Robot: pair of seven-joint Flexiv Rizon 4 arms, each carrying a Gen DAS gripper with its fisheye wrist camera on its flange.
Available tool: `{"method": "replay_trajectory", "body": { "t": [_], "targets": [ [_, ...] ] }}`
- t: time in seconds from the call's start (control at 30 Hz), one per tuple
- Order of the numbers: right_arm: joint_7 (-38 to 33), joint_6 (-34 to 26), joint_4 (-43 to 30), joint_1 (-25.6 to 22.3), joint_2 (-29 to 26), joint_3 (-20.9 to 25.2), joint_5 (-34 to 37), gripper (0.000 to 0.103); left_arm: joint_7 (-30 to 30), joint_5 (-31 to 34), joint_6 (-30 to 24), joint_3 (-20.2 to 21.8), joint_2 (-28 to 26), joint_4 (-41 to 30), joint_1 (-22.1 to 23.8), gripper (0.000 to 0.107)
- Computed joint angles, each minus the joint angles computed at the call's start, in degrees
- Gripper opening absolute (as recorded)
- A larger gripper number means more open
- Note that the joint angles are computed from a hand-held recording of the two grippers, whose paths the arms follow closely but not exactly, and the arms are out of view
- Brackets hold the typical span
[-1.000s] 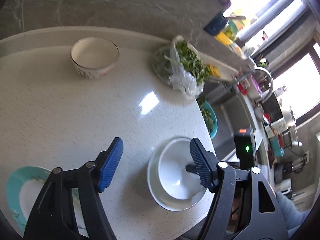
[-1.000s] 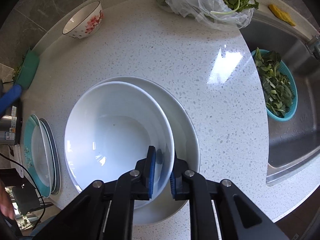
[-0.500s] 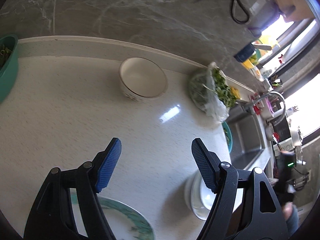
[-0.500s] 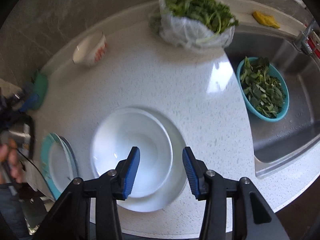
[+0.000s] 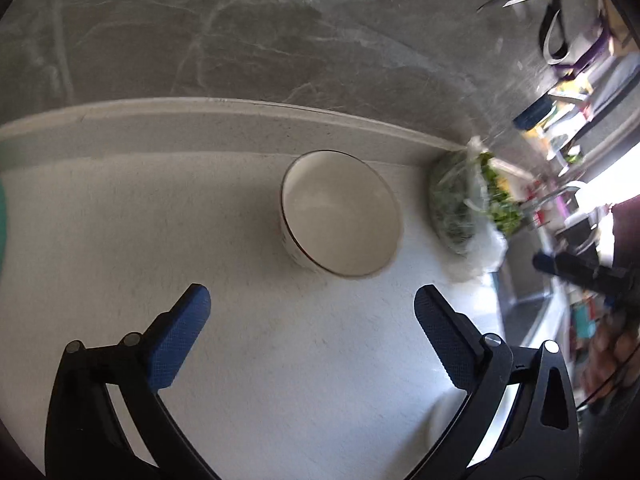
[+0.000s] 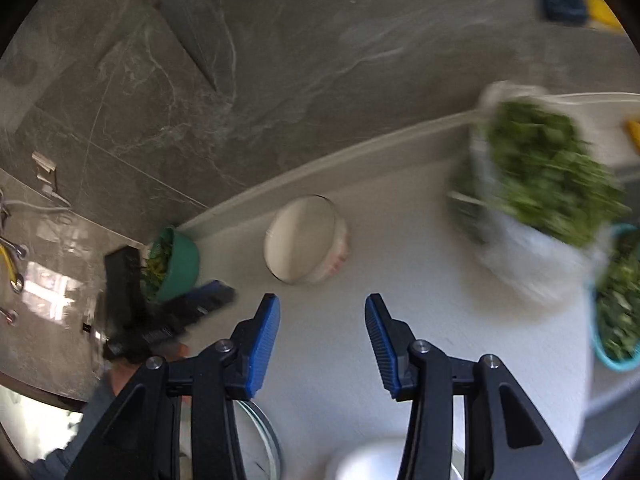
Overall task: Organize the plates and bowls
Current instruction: 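Move the right gripper to the rim of the red-patterned white bowl, then close the right gripper on the red-patterned bowl's rim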
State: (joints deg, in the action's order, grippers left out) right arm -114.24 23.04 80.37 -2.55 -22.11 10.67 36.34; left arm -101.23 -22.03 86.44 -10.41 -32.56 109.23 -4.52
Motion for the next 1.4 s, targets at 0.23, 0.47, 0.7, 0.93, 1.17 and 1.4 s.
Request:
{"method": "replay_trajectory", "body": {
  "t": [0.23, 0.47, 0.7, 0.93, 1.17, 1.4],
  "targets": [
    [4.6, -2.6, -11.3, 4.1, -12.9, 1.8, -2.7, 0.075, 3.8, -0.6, -6.0, 0.0, -6.7, -8.1, 2.2, 0.103],
    [7.5, -3.2, -15.9, 5.0, -19.3, 3.3, -6.0, 0.082, 2.6, -1.5, -8.9, 2.3, -10.8, -12.5, 2.3, 0.103],
    [10.1, -4.6, -17.8, 4.7, -22.1, 4.0, -7.7, 0.080, 0.9, -0.3, -13.8, 4.7, -13.2, -16.1, 1.5, 0.102],
    [9.1, -5.6, -18.0, 4.8, -23.0, 4.3, -8.6, 0.057, -0.7, 1.3, -14.8, 5.9, -13.4, -16.9, 1.3, 0.077],
    [10.0, -6.7, -19.1, 4.8, -24.1, 4.5, -8.7, 0.041, 0.0, 1.7, -15.3, 4.5, -14.3, -19.0, 0.7, 0.038],
    [8.2, -7.7, -19.7, 4.8, -24.1, 4.9, -8.6, 0.027, 5.9, -2.0, -13.2, -1.7, -16.0, -19.1, 3.9, 0.018]
  ]
}}
